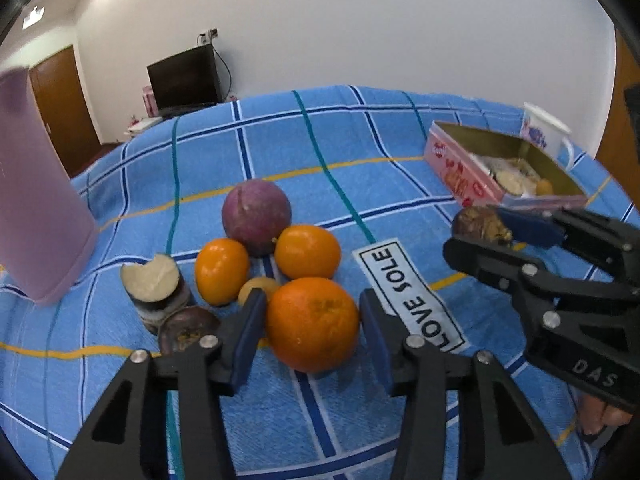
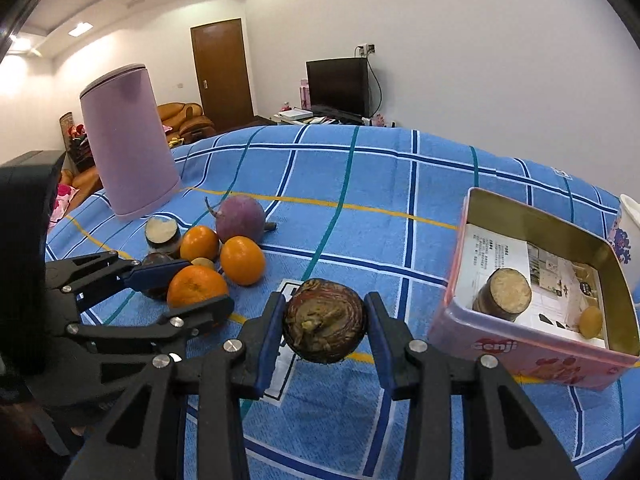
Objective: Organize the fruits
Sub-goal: 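Grasp the brown round fruit with the right tool while the left tool grasps an orange, then carry both fruits over the pink tin and open the right tool to drop the brown fruit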
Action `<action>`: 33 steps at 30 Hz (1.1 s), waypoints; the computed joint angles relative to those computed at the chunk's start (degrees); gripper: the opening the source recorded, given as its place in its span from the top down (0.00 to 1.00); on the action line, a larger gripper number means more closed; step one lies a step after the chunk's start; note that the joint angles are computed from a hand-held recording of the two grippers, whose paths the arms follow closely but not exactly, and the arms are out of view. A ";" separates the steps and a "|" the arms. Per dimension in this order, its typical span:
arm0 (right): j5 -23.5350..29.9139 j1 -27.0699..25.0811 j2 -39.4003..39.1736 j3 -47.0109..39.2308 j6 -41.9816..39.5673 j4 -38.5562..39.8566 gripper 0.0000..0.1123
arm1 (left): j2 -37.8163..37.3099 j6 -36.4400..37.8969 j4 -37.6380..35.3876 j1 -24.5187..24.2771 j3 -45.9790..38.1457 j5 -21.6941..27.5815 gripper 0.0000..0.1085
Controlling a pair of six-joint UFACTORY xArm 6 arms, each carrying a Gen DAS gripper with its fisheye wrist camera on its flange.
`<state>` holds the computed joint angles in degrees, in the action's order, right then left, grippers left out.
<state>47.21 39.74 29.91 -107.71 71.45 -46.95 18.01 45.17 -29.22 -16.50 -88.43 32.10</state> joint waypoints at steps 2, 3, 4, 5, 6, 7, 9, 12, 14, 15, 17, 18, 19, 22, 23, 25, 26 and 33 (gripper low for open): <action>0.21 0.11 -0.18 0.18 0.55 -0.51 0.62 | 0.14 -0.90 1.07 -0.31 -0.02 -0.54 0.55; 0.18 0.10 -0.25 0.27 0.68 -0.49 0.62 | 0.62 -1.93 2.24 -0.37 -0.65 0.19 0.54; 0.16 0.03 -0.22 0.28 0.66 -0.24 0.62 | 0.49 -2.12 3.29 -0.75 -0.26 -0.59 0.54; 0.22 0.02 -0.21 0.31 0.71 -0.15 0.62 | 0.33 -2.65 4.92 -1.15 0.21 -1.31 0.54; 0.55 0.04 -0.13 0.21 0.77 -0.14 0.62 | -0.05 -3.38 7.22 -1.67 1.09 -2.54 0.54; 0.82 0.09 -0.10 0.14 0.82 -0.28 0.62 | -0.34 -4.61 9.95 -2.18 1.90 -3.69 0.54; 1.43 0.26 -0.13 0.09 1.26 -1.03 0.62 | -0.46 -5.72 11.79 -2.36 2.25 -4.24 0.55; 1.84 0.47 -0.70 0.63 2.74 -3.00 0.62 | 0.07 -5.59 9.06 -1.61 0.83 -2.57 0.55; 2.02 0.54 -1.04 0.98 3.69 -4.28 0.62 | 0.06 -6.77 8.51 -1.16 0.77 -3.21 0.55; 2.13 0.56 -1.31 1.27 4.28 -5.04 0.62 | -0.16 -6.97 7.84 -0.96 1.11 -3.96 0.55; 2.20 0.67 -2.01 2.02 5.93 -6.90 0.62 | -1.29 -6.26 4.63 -0.70 2.69 -6.83 0.55; 2.02 0.72 -2.63 2.75 7.31 -8.29 0.62 | -1.73 -5.79 3.32 -0.75 3.42 -8.08 0.55; 1.86 0.73 -3.21 3.46 8.67 -9.71 0.62 | -2.58 -4.67 0.47 -1.00 4.62 -10.48 0.55; 2.30 1.01 -4.72 5.06 11.86 -13.51 0.62 | -4.06 0.28 -6.36 -2.00 6.64 -14.87 0.55; 2.27 1.03 -5.21 5.63 12.67 -14.52 0.62 | -4.36 0.96 -7.11 -2.33 7.06 -16.02 0.55; 1.98 0.95 -5.97 6.54 13.82 -15.80 0.62 | -4.87 1.05 -7.46 -3.02 8.06 -18.66 0.55; 1.64 0.85 -6.27 6.94 14.09 -16.06 0.62 | -4.96 0.36 -6.89 -3.19 8.29 -19.39 0.55; 4.60 1.36 -6.24 6.53 12.75 -18.47 0.62 | -5.22 -9.56 1.51 -3.60 9.69 -22.80 0.55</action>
<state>51.81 41.10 23.67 -101.18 84.20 -65.43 12.79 35.61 -27.71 -20.10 -78.74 9.29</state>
